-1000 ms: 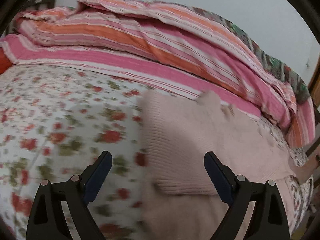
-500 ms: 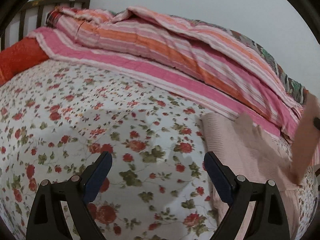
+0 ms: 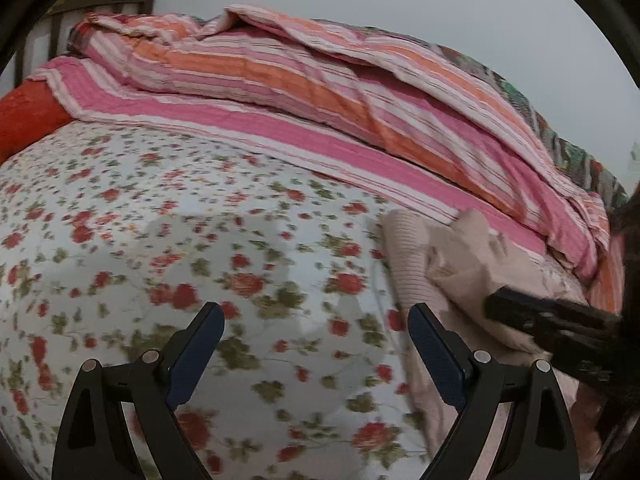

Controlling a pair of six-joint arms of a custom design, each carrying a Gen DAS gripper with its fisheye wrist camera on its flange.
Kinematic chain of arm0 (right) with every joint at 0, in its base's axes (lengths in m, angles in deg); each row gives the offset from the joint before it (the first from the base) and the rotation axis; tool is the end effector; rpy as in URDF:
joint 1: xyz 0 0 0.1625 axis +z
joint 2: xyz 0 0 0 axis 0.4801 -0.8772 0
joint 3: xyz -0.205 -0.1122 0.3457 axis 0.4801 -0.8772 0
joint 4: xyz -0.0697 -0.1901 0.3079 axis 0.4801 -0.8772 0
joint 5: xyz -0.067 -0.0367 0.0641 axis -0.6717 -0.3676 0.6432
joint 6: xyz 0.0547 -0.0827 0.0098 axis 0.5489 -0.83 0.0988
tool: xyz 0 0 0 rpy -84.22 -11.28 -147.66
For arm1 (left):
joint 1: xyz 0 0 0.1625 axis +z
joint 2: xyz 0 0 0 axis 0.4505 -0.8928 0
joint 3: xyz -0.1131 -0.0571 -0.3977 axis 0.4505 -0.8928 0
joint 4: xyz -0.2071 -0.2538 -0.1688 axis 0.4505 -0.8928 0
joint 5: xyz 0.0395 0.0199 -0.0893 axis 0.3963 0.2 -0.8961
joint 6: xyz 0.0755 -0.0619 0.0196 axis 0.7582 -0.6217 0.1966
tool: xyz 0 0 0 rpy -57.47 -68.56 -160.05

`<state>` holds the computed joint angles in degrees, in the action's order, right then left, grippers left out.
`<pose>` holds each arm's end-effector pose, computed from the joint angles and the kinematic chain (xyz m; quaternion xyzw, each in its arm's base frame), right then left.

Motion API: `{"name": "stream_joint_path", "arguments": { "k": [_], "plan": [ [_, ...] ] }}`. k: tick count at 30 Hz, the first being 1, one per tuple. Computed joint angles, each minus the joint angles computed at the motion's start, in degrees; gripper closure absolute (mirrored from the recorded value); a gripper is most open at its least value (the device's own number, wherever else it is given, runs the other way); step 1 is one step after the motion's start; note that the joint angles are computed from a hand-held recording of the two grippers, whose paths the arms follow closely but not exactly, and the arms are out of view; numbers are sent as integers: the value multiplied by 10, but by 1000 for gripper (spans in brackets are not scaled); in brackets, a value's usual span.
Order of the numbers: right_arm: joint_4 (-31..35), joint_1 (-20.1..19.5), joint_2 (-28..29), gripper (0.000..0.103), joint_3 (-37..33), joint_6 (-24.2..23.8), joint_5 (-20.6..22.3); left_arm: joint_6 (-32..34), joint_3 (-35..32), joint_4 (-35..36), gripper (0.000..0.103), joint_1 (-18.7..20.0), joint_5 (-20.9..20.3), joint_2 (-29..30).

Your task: Fold small clothes

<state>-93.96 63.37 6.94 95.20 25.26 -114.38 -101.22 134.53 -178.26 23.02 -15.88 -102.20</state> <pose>0.1285 -0.6735 0.2353 0.2703 -0.9128 0.2185 0.2145 -0.2576 -0.6257 0.0588 0.0775 0.8865 -0.3922 0.2330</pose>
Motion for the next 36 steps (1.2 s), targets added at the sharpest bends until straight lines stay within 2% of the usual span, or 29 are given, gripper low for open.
{"name": "stream_joint_path", "arguments": {
  "k": [1, 2, 4, 7, 9, 11, 13, 15, 17, 20, 23, 25, 28, 30, 35, 36],
  "plan": [
    [-23, -3, -14, 50, 18, -12, 7, 7, -2, -5, 11, -1, -10, 3],
    [-47, -9, -34, 45, 39, -20, 23, 15, -6, -9, 11, -1, -24, 6],
    [-85, -25, -69, 42, 73, -26, 55, 26, -12, -10, 11, -1, -55, 11],
    [-117, -53, -121, 42, 105, -26, 69, 46, -24, -17, 13, -4, -92, 22],
    [-175, -70, -143, 42, 124, -46, 49, 56, -39, -9, 16, -9, -98, 34],
    [-241, -82, -150, 42, 133, -71, 18, 69, -51, -9, 24, -15, -94, 46],
    [-288, -98, -152, 42, 131, -85, -20, 78, -67, -5, 37, -18, -92, 58],
    [-290, -118, -160, 42, 126, -84, -31, 84, -87, 3, 49, -18, -93, 70],
    [-288, -136, -161, 42, 121, -74, -37, 78, -103, 19, 51, -17, -86, 79],
    [-293, -167, -160, 42, 123, -61, -19, 46, -136, 77, 65, -14, -67, 93],
    [-224, -191, -169, 43, 108, -14, 9, 43, -135, 73, 76, -13, -60, 95],
    [-192, -198, -176, 43, 98, 2, 28, 44, -123, 50, 87, -11, -68, 91],
    [-196, -198, -178, 43, 101, 2, 33, 50, -100, 15, 93, -9, -87, 80],
    [-208, -198, -178, 43, 110, -4, 32, 52, -86, -3, 93, -11, -93, 73],
    [-276, -197, -183, 41, 132, -26, 50, 43, -85, 29, 92, -15, -65, 69],
    [-286, -195, -179, 39, 132, -31, 45, 36, -90, 47, 87, -15, -57, 71]
  ]
}}
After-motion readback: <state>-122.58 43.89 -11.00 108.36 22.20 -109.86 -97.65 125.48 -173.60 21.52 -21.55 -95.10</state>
